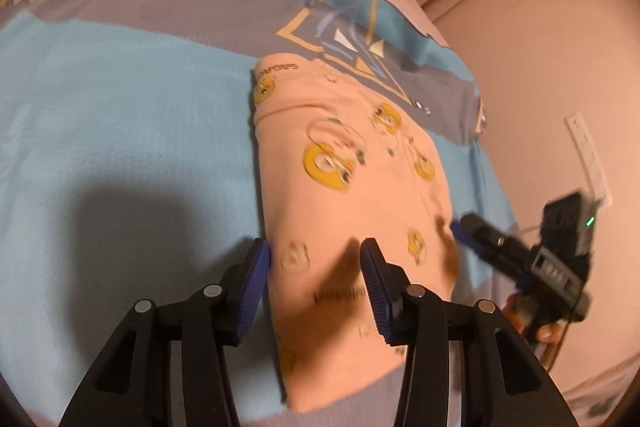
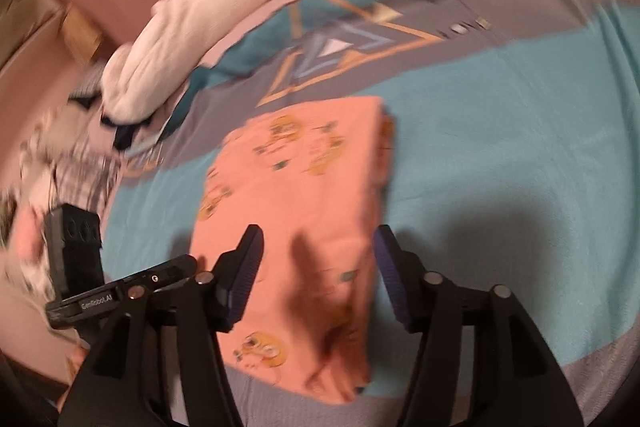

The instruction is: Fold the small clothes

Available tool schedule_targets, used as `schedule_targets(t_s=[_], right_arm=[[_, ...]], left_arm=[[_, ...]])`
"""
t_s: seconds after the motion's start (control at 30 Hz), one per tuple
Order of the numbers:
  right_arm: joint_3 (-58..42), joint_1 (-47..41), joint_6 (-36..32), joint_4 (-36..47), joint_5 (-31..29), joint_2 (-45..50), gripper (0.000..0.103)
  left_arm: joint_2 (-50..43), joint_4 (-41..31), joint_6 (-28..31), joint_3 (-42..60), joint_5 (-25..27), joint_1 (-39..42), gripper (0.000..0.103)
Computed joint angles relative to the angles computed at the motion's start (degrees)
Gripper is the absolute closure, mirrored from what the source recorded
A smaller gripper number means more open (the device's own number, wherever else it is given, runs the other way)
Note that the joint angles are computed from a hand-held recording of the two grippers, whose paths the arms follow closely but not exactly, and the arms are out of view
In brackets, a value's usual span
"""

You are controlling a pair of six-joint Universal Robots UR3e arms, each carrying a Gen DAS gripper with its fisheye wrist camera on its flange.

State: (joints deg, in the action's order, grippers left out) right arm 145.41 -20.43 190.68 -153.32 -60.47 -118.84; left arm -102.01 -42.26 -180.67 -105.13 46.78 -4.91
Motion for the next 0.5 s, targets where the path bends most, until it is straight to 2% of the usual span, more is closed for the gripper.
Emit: schedule_targets(t_s=[0.1, 0.17, 0.23, 0.3, 0.5], right_arm=[[2.9, -10.2, -7.1, 13.9, 8.9, -8.2, 0.037], [3.3, -15.1, -13.2, 23.7, 14.1, -10.4, 0.035], [3.7, -17.7, -16.9, 28.9, 17.1, -11.4, 0.034], [3.5, -18.0, -18.6, 29.4, 19.0, -9.7, 0.034], [1.3, -11.3, -14.0, 12.2, 19.7, 6.2, 0.037]], left_arm=[[-2.9, -0.2, -1.0, 1.7, -2.3, 0.6, 0.058], [-4.6, 0.3, -1.9, 2.3, -3.9, 0.8, 0.058], [-5.9, 0.8, -2.9, 3.0, -4.9, 0.9, 0.058], [-6.9, 1.7, -4.0, 3.7, -5.3, 0.6, 0.058], [-9.4, 2.5, -5.4, 6.4, -5.4, -0.5, 0.058]])
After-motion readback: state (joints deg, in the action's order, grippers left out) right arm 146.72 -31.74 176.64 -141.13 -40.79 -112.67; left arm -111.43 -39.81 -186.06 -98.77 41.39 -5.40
